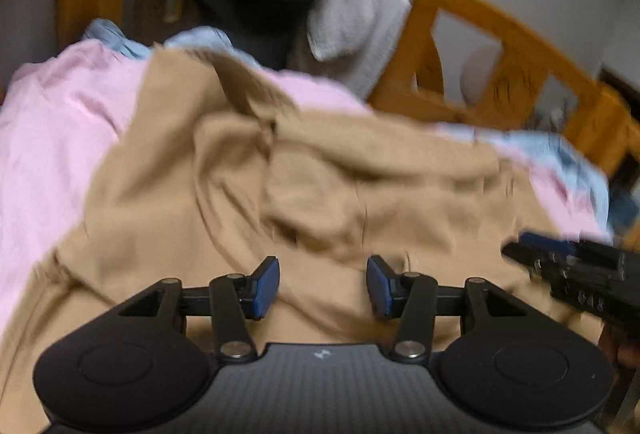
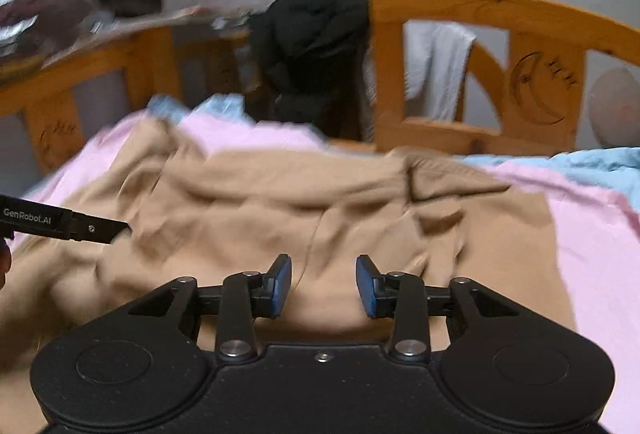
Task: Fold large clothes
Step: 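Open both grippers and lift them away from the jacket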
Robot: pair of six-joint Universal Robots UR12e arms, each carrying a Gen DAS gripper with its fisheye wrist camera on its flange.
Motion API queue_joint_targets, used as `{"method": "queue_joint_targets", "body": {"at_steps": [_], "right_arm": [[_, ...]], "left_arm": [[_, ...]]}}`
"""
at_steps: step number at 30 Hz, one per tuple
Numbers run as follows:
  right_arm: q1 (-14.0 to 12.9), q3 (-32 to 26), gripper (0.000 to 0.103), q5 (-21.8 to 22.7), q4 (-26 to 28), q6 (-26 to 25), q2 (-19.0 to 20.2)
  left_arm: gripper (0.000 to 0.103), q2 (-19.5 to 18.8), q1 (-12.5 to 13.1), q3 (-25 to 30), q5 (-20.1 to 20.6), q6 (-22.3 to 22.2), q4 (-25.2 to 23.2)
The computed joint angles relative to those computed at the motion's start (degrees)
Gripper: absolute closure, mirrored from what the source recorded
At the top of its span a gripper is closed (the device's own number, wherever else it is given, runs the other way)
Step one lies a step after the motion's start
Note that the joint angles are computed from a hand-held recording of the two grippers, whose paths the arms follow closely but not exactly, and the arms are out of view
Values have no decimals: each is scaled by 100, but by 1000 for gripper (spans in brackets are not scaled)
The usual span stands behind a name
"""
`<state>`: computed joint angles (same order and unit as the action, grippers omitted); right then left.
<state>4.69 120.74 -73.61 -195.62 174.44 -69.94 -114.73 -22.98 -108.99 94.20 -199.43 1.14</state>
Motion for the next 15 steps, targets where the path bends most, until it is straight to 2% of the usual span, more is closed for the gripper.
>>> {"method": "queue_joint_targets", "body": {"at_steps": [3,6,8,9,11,12,15], "right_arm": [[132,-48,64,-332,414,-343,32],[149,-71,63,-417,400,-167,89],[144,-29,59,-447,402,-44,1],[122,5,53,-388,356,15,-54],[61,123,45,-296,256,7,-198],[16,201,38,-191,233,-65,-298],[-107,460,23,146,145,-267,-589]], "left_arm": [[50,-94,-65,29,297,58,-56],[50,-87,-80,77,394,76,-193],[50,15,-80,40,398,6,-341],[49,87,-66,-18,354,-65,-338],[41,247,-26,-205,190,-199,-187],[36,338,-28,-304,182,-245,-129],[24,601,-78,-554,249,-103,-40]]}}
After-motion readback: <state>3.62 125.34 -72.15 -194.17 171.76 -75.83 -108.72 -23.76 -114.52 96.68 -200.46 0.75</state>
